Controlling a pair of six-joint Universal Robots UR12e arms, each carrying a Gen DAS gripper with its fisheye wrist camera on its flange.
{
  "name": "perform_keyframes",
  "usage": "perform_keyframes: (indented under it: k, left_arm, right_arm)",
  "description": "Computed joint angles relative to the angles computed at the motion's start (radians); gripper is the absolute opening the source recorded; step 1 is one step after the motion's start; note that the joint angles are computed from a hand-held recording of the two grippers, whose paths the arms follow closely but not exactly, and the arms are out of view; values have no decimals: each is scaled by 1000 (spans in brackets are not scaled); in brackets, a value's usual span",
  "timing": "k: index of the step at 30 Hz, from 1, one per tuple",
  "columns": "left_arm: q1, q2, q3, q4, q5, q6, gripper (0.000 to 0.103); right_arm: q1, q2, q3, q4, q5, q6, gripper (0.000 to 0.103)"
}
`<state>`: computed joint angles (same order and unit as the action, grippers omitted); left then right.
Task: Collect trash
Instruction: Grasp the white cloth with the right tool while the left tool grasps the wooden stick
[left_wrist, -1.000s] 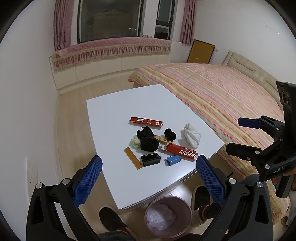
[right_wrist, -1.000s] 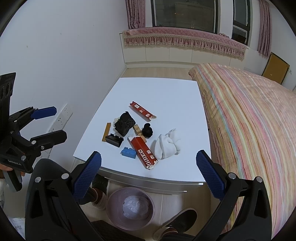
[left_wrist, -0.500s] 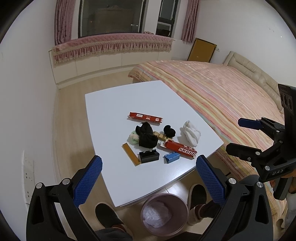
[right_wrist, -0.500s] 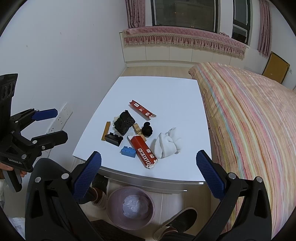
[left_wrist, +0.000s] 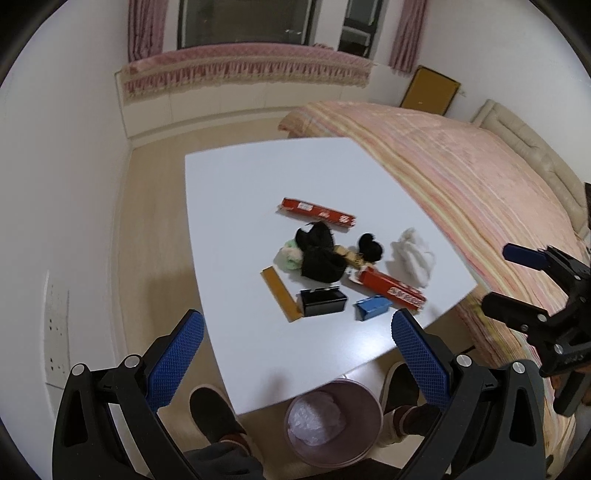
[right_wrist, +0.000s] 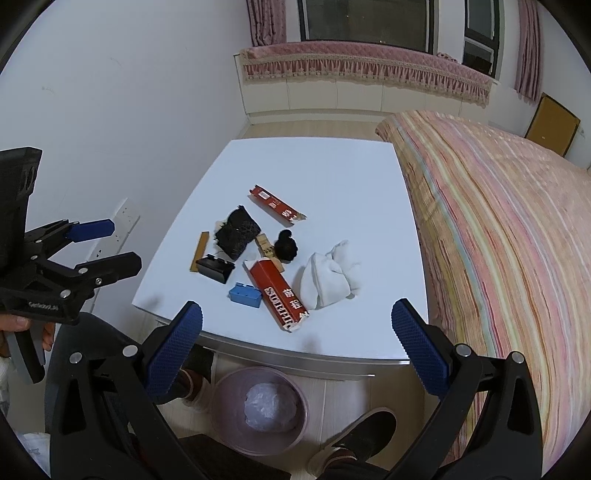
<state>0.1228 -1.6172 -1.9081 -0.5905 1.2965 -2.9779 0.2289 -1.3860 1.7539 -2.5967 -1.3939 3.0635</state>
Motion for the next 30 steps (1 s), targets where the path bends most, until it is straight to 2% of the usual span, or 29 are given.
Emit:
perform_keyframes:
  k: [12,21,22,25,28,29,30]
  left_arm:
    - [-30,-106,79,-54,106,-90,97]
    - [-53,-147,101,-69,188,-142,78]
    - [-60,-147,96,-52,211,-138,77]
    - [-66,-150,94,-31,229,-132,71]
    - [-69,-149,86,-12,241,-113,64]
    - [-66,-149,86,-6,236,-106,56]
    - [-64,-149,84,0,230,-99,53]
  right_arm:
    - [-18,77,-55,22,2,14,100]
    - [-25,131,-85,31,13,21,100]
    - [-26,136,-88,31,13,19,98]
    - [-23,148,-95,43,-3,18,75]
    - [-24,152,-94,41,-2,16,68]
    - [-23,153,-91,30,-11,13,64]
    - [-21,153,-91,26,-19,11,61]
